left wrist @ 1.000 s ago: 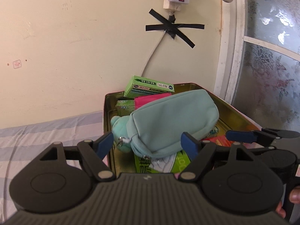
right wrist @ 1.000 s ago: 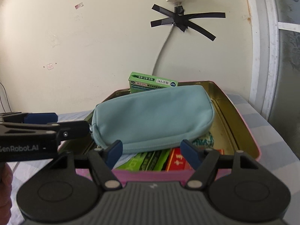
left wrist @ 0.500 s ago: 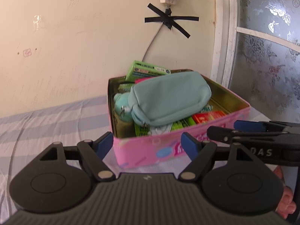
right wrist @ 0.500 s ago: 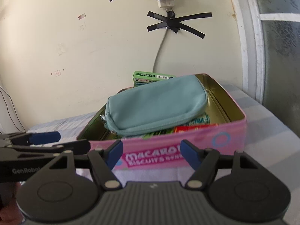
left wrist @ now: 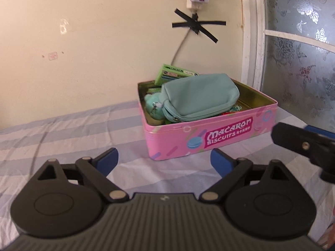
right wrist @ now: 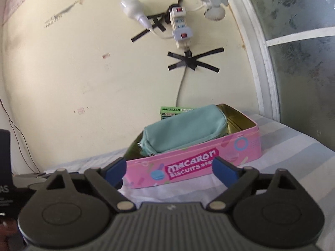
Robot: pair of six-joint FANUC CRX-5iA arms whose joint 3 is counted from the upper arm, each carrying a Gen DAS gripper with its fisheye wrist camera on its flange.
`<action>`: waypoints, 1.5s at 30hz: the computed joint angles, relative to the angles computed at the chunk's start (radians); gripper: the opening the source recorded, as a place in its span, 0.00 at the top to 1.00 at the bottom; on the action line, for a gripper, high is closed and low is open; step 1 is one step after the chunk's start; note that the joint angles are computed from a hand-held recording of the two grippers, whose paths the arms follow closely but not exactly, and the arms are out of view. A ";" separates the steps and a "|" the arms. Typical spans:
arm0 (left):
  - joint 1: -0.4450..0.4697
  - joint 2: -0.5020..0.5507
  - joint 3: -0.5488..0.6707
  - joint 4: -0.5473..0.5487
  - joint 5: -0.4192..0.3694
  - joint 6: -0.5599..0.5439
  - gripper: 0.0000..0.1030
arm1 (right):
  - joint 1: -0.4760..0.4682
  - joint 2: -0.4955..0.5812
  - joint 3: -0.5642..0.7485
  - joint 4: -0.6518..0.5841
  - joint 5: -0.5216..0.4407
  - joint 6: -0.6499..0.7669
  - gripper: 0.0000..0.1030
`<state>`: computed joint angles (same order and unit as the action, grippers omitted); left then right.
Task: Organize objects
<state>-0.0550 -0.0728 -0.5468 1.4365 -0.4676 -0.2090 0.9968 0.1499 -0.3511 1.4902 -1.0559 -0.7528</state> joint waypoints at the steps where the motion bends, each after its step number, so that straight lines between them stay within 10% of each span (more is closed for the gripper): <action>1: -0.003 -0.009 -0.011 0.026 0.006 -0.026 0.05 | 0.010 0.001 0.002 -0.001 -0.009 -0.005 0.07; 10: 0.013 -0.068 -0.079 0.146 -0.011 -0.125 0.00 | 0.078 0.013 0.034 -0.044 -0.079 -0.021 0.00; 24: 0.139 -0.059 -0.084 -0.140 -0.045 0.056 0.00 | 0.103 0.088 0.102 -0.124 -0.050 -0.033 0.00; 45: 0.110 -0.066 -0.105 -0.113 0.029 0.002 0.00 | 0.125 0.169 0.167 -0.108 -0.159 -0.047 0.00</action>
